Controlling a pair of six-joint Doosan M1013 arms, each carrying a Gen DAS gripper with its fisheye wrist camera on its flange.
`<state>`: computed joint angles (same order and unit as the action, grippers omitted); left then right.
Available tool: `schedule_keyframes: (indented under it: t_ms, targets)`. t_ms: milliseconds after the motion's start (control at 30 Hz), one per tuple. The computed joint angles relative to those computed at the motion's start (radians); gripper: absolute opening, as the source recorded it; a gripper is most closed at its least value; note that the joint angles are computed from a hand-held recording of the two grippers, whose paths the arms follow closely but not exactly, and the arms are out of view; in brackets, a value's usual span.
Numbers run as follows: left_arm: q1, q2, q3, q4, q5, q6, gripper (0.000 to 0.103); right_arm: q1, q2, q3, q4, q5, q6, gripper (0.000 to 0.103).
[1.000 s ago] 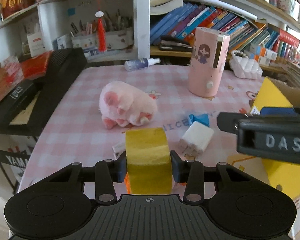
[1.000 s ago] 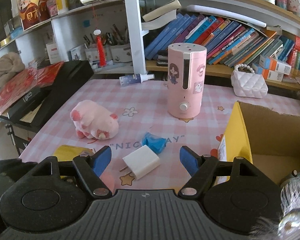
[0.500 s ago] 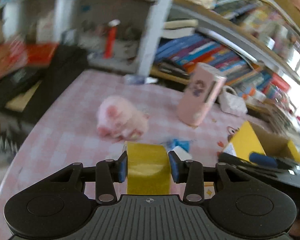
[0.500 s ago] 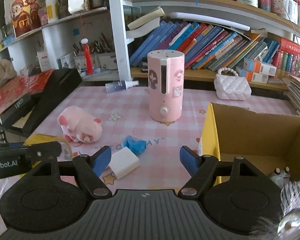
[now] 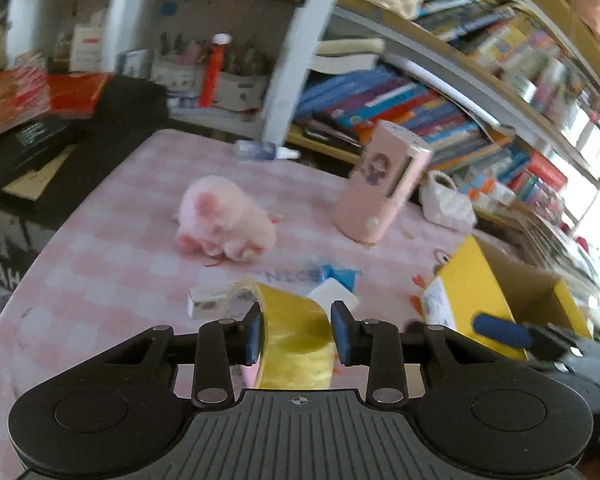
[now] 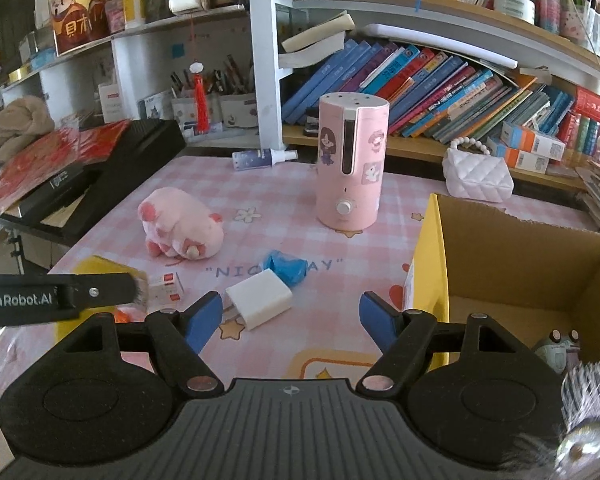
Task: Organize objects
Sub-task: 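Lift the yellow tape roll with the left tool while the right tool grasps the pink plush chick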
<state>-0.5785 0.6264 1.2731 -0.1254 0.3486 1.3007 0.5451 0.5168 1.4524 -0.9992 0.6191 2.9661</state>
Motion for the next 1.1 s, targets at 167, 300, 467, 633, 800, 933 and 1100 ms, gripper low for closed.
schedule_keyframes:
  t_ms: [167,300,467,633,800,933,1100]
  targets:
    - [0.002,-0.010,0.015,0.134,-0.005,-0.124,0.031,0.001,-0.008,0.013,-0.005,-0.007,-0.001,0.074]
    - [0.004,-0.029,0.051,0.134,-0.054,-0.170,0.031,0.001,-0.009,0.014,0.012,-0.005,-0.002,0.074]
    - [0.026,-0.052,0.098,0.051,-0.138,-0.188,0.031,0.000,-0.008,0.014,0.037,-0.034,-0.038,0.074]
    - [0.050,-0.060,0.124,0.008,-0.141,-0.262,0.031,-0.004,0.001,0.000,0.137,-0.082,-0.171,0.075]
    - [0.053,-0.080,0.154,0.226,-0.156,-0.505,0.031,-0.007,0.020,-0.031,0.313,-0.144,-0.413,0.077]
    - [0.055,-0.097,0.170,0.451,-0.139,-0.725,0.031,-0.011,0.051,-0.076,0.580,-0.178,-0.763,0.078]
    - [0.054,-0.116,0.194,0.587,-0.104,-0.873,0.031,-0.005,0.117,-0.161,0.772,-0.138,-1.133,0.077]
